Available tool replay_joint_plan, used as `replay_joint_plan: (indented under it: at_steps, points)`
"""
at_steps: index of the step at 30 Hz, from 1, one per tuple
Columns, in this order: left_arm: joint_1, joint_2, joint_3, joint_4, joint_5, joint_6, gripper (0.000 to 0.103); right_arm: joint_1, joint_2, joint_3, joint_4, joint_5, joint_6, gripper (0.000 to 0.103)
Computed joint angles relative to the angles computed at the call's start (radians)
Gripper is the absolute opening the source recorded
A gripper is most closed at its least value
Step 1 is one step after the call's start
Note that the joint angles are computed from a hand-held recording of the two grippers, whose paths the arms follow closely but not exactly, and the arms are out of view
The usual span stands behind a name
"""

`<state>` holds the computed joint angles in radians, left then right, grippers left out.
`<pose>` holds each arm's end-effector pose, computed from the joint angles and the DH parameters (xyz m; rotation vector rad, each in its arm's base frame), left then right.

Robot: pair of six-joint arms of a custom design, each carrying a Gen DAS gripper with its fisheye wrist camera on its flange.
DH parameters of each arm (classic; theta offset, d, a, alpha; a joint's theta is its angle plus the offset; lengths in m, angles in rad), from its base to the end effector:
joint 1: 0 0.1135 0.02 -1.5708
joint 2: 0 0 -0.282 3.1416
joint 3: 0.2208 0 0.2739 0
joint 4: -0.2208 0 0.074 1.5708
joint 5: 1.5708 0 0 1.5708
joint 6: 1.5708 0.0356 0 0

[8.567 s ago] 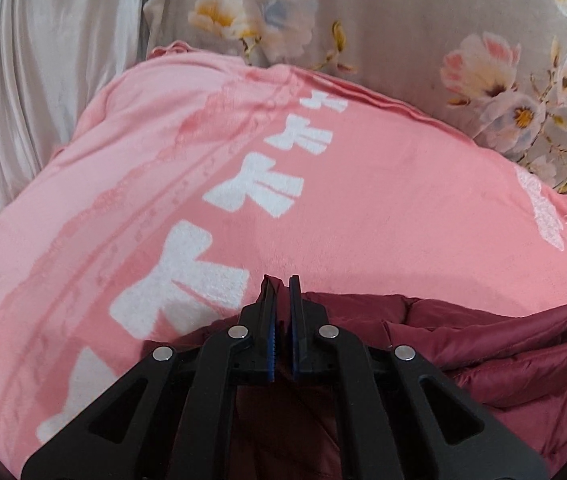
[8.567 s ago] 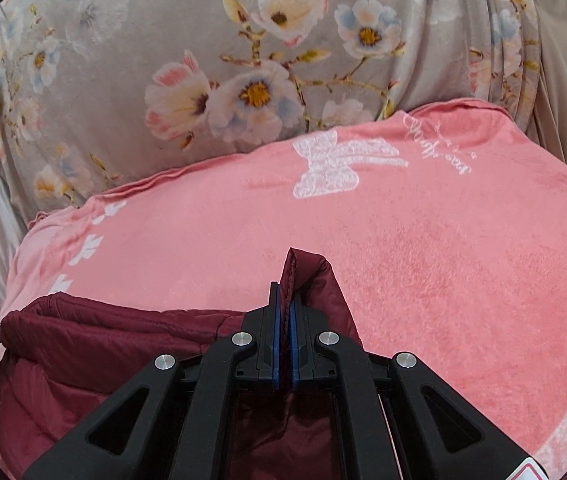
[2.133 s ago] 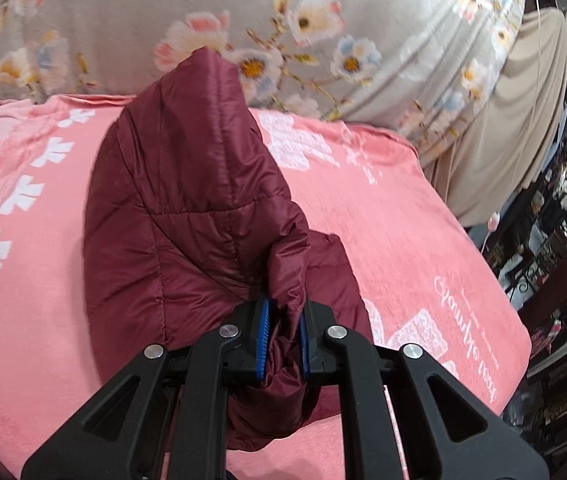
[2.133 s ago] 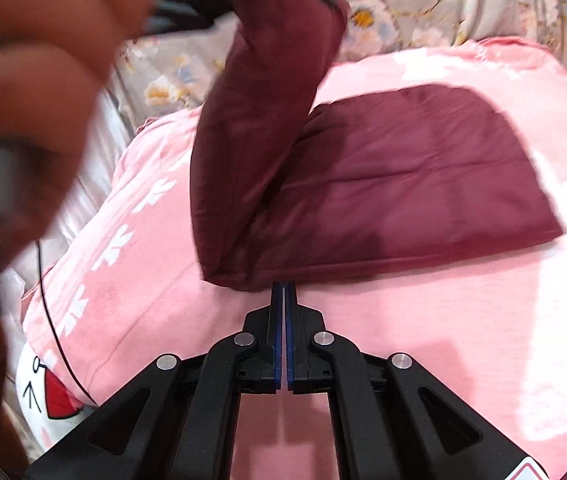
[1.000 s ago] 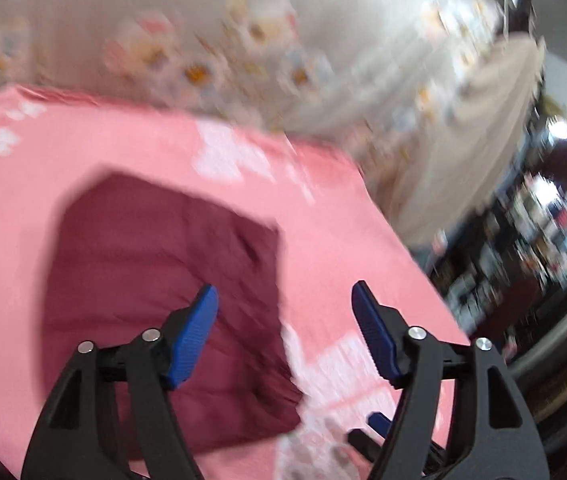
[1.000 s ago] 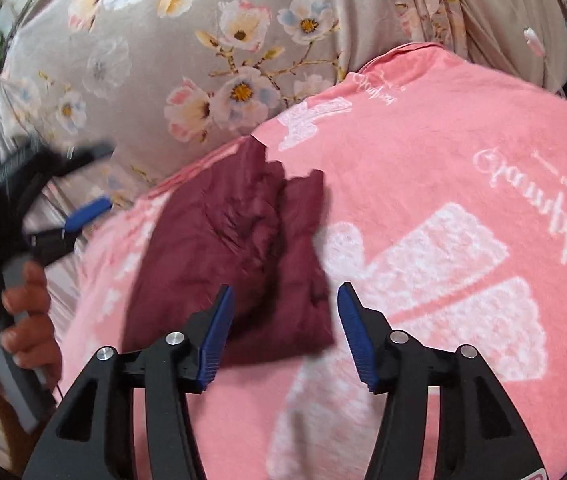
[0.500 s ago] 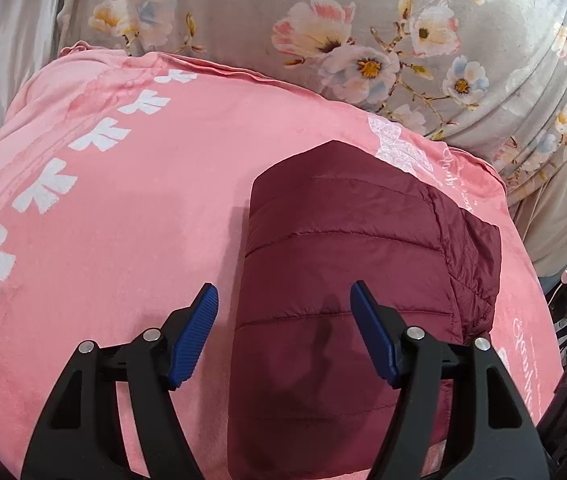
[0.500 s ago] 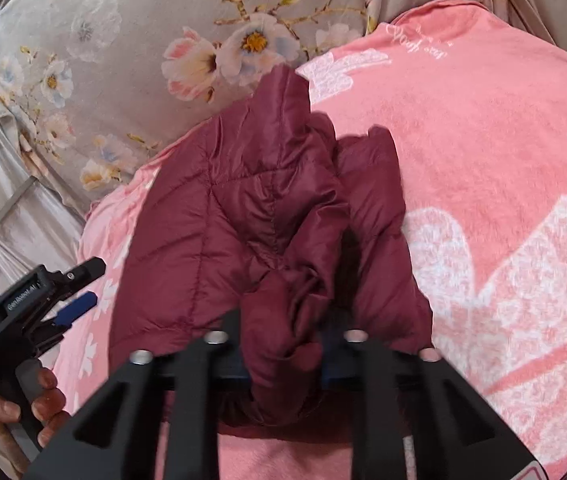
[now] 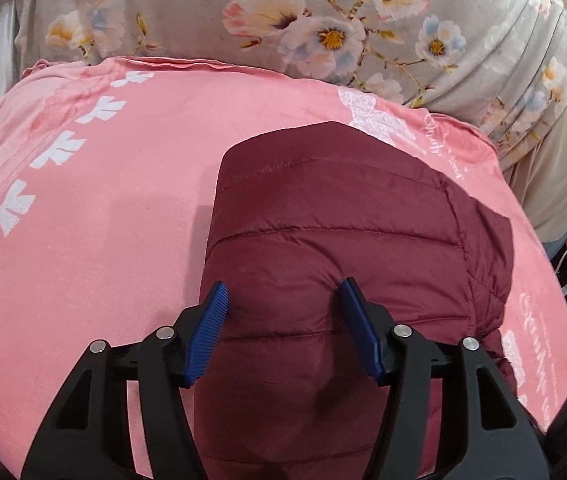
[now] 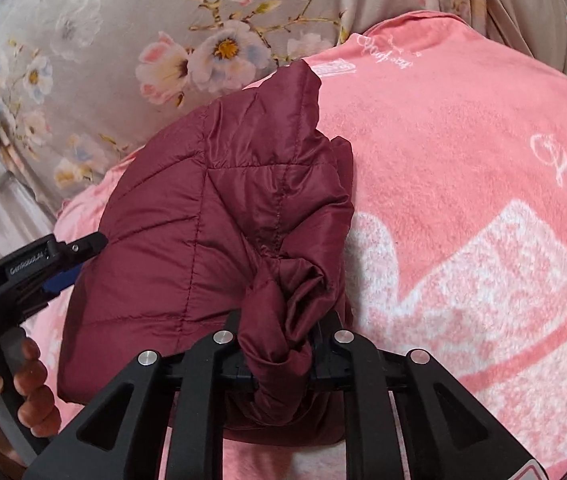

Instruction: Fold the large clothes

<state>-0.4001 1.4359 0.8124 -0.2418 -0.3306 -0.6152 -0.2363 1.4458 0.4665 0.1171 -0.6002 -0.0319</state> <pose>0.2844 -0.1077 0.2036 -0.3994 2.3423 -0.0787 0.2487 -0.0392 0.1264 -0.0273 2.3185 0.5925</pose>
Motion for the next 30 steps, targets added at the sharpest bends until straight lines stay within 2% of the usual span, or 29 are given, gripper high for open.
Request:
replay_joint_plan:
  at_steps: [4, 8, 11, 13, 17, 20, 23, 26, 30]
  points:
    - [0.0, 0.026, 0.016, -0.015, -0.013, 0.003, 0.057, -0.019, -0.115, -0.036, -0.033, 0.037, -0.043, 0.025]
    - [0.001, 0.041, 0.035, -0.032, -0.017, 0.014, 0.057, -0.062, -0.268, -0.049, -0.097, 0.055, -0.067, 0.026]
    - [-0.004, 0.055, 0.052, -0.047, -0.029, 0.022, 0.056, -0.047, -0.359, -0.021, -0.113, 0.105, -0.031, 0.026]
    - [0.0, 0.051, 0.056, -0.051, -0.021, 0.02, 0.056, -0.04, -0.377, 0.02, -0.127, 0.103, -0.018, 0.026]
    - [0.029, 0.026, 0.075, -0.052, 0.031, 0.032, 0.056, 0.006, -0.317, 0.12, -0.137, 0.116, 0.002, 0.023]
    - [0.042, 0.02, 0.11, -0.061, 0.022, 0.047, 0.056, 0.056, -0.262, 0.16, -0.132, 0.17, 0.005, 0.02]
    - [0.056, 0.025, 0.139, -0.065, 0.021, 0.053, 0.056, 0.089, -0.154, 0.213, -0.134, 0.176, 0.012, 0.013]
    - [0.066, 0.056, 0.176, -0.064, 0.019, 0.057, 0.056, 0.125, -0.058, 0.245, -0.106, 0.226, 0.02, 0.006]
    - [0.081, 0.144, 0.233, -0.069, 0.033, 0.061, 0.056, 0.151, 0.062, 0.284, -0.076, 0.278, 0.033, 0.001]
